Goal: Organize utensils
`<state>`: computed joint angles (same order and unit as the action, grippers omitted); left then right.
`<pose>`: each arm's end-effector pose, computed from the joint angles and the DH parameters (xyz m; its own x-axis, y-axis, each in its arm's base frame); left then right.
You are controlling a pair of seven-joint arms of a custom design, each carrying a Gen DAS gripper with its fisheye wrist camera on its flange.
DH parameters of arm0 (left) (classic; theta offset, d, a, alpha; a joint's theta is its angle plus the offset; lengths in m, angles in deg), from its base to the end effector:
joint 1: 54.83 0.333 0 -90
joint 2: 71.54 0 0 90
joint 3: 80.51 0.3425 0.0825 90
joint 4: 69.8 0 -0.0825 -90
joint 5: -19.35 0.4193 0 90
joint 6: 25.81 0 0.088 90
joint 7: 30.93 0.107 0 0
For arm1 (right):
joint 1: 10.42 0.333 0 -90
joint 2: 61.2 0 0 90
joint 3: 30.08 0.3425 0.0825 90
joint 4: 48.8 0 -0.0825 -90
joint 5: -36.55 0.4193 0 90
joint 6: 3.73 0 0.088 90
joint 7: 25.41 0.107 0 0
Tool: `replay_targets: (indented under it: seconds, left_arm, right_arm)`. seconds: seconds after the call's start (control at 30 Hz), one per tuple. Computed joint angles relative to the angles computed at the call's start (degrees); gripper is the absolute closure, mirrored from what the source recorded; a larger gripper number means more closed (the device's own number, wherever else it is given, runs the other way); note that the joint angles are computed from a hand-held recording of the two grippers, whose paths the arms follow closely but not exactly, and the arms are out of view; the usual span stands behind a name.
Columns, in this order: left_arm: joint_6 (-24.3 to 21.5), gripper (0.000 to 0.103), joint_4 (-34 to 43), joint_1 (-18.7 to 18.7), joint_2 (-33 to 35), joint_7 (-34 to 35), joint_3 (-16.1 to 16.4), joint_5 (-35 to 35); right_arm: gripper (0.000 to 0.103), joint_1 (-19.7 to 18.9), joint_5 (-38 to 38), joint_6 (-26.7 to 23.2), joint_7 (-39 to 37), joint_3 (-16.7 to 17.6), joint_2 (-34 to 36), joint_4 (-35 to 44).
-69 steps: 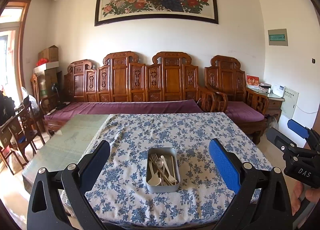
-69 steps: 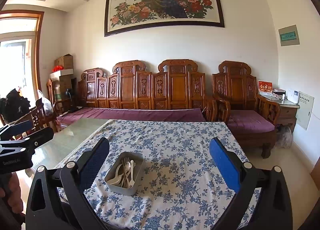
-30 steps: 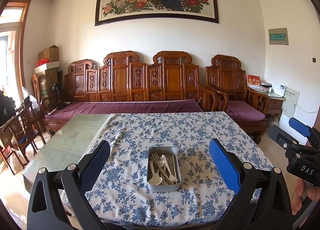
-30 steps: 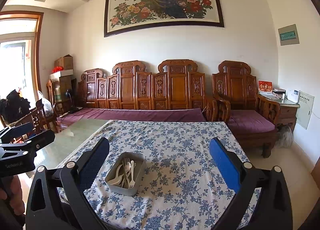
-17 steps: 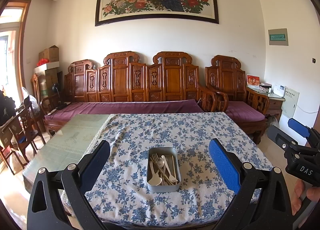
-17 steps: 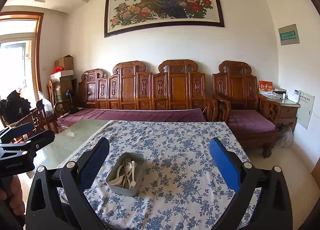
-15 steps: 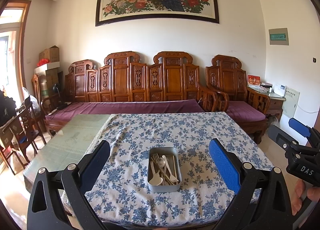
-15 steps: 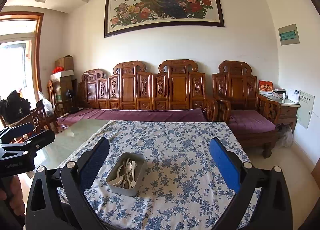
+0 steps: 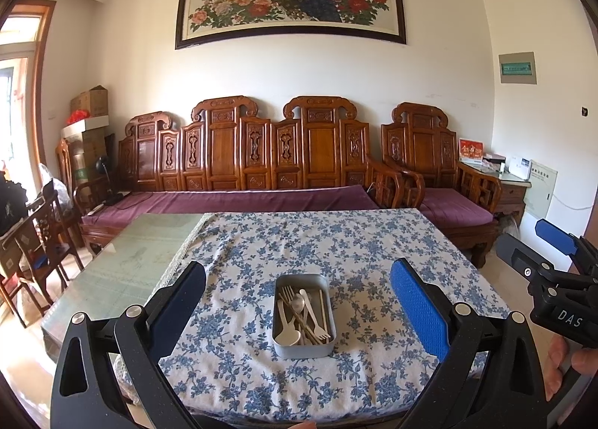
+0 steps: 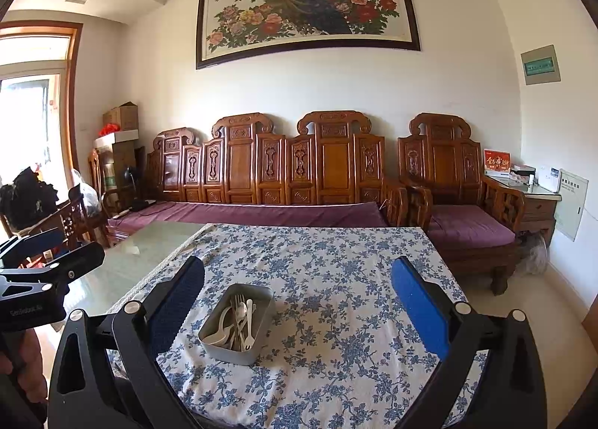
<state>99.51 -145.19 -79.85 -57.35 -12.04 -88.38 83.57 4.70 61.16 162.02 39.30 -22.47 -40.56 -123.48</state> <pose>0.6271 -0.3476 0.7158 0.3080 -0.9511 -0.0250 -0.3628 -0.0932 -0.9272 0.7118 0.2456 0.7101 0.4728 -0.8794 -0.0559 -0.2941 -0.0977 -0.9508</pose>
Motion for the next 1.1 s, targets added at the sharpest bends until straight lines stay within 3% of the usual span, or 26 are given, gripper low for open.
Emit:
replay_targets:
  seconds: [1.1]
  left_arm:
    - [0.2, 0.008, -0.3, -0.1, 0.1, -0.5, 0.0, 0.5]
  right_arm:
    - [0.002, 0.4, -0.4, -0.1, 0.6, -0.2, -0.2, -0.1]
